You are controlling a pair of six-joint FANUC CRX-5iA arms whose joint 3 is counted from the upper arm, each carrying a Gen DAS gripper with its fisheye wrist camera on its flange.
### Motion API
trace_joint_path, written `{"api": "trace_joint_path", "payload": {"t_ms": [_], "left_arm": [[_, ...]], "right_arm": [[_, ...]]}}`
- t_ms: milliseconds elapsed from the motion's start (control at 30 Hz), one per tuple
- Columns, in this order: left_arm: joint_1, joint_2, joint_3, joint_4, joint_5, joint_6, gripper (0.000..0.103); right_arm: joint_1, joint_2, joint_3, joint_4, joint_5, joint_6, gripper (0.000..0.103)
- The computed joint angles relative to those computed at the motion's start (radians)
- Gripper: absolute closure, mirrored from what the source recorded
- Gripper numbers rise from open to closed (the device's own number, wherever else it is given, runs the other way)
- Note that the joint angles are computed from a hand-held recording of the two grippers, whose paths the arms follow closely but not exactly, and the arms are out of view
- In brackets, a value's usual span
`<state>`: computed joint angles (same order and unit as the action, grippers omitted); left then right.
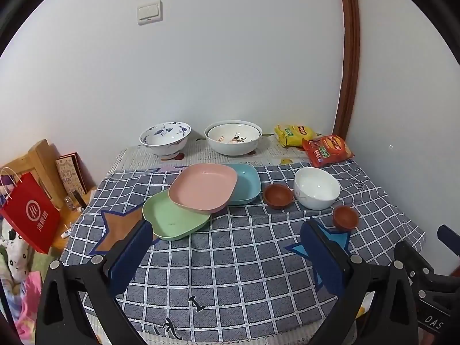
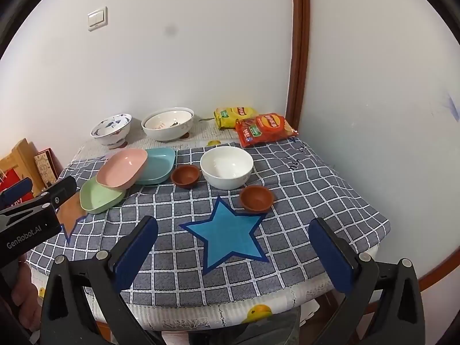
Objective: Organize plates and bowls
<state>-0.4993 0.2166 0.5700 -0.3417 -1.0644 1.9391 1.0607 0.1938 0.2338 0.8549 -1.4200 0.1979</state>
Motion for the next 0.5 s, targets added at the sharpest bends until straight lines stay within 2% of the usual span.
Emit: {"api": "trace_joint_path", "payload": {"t_ms": [500], "left_arm": [[0.000,-0.009,-0.010,-0.001,0.005,0.009,0.000]], "right_arm": [[0.002,0.001,0.002,0.009,0.002,0.010,0.000]]}}
